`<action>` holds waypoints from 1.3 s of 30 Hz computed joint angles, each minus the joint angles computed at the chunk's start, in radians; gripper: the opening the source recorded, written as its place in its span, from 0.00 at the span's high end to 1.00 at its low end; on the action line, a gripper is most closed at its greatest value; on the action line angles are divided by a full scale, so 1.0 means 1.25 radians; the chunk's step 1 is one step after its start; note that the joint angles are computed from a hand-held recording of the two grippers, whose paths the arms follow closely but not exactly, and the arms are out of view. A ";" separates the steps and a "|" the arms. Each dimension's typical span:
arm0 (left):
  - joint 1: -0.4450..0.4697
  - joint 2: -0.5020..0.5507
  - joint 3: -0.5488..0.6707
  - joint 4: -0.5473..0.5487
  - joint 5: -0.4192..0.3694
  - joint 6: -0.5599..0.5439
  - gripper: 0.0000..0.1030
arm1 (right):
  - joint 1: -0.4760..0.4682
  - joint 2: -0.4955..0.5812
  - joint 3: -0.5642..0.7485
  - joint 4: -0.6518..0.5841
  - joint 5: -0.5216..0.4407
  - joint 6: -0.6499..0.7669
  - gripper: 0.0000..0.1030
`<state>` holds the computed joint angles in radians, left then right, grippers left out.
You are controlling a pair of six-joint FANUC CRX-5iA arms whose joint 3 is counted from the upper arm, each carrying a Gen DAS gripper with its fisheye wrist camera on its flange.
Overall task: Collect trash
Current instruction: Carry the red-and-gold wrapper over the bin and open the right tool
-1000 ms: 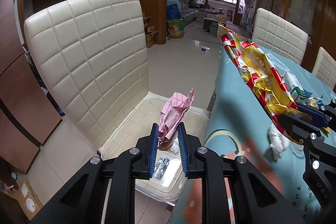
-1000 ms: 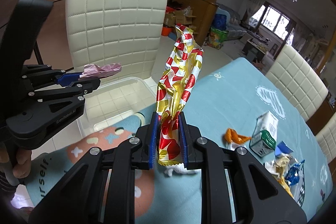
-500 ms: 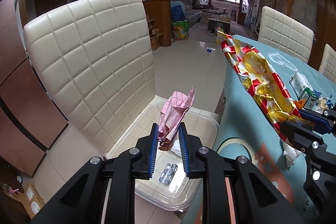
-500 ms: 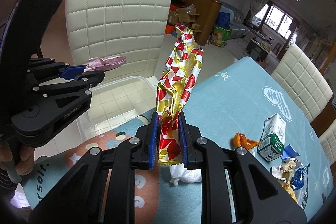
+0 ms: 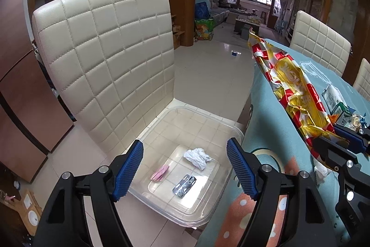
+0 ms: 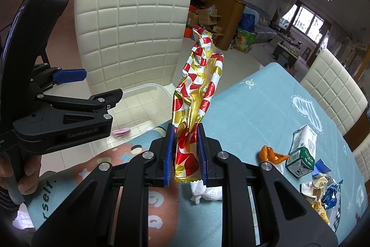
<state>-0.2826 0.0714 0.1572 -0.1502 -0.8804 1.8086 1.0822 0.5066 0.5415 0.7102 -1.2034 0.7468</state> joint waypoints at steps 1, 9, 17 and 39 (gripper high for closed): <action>0.001 -0.002 -0.002 0.000 0.000 0.001 0.29 | 0.000 0.001 0.002 -0.001 0.000 0.002 0.79; 0.006 -0.018 -0.016 -0.009 -0.002 0.013 0.29 | 0.004 0.014 0.019 -0.003 -0.002 0.023 0.79; 0.017 -0.031 -0.028 -0.014 -0.004 0.023 0.29 | 0.001 0.029 0.038 -0.008 -0.002 0.040 0.79; 0.013 -0.046 -0.041 -0.003 0.000 0.007 0.29 | 0.014 -0.006 -0.043 0.093 0.015 -0.059 0.20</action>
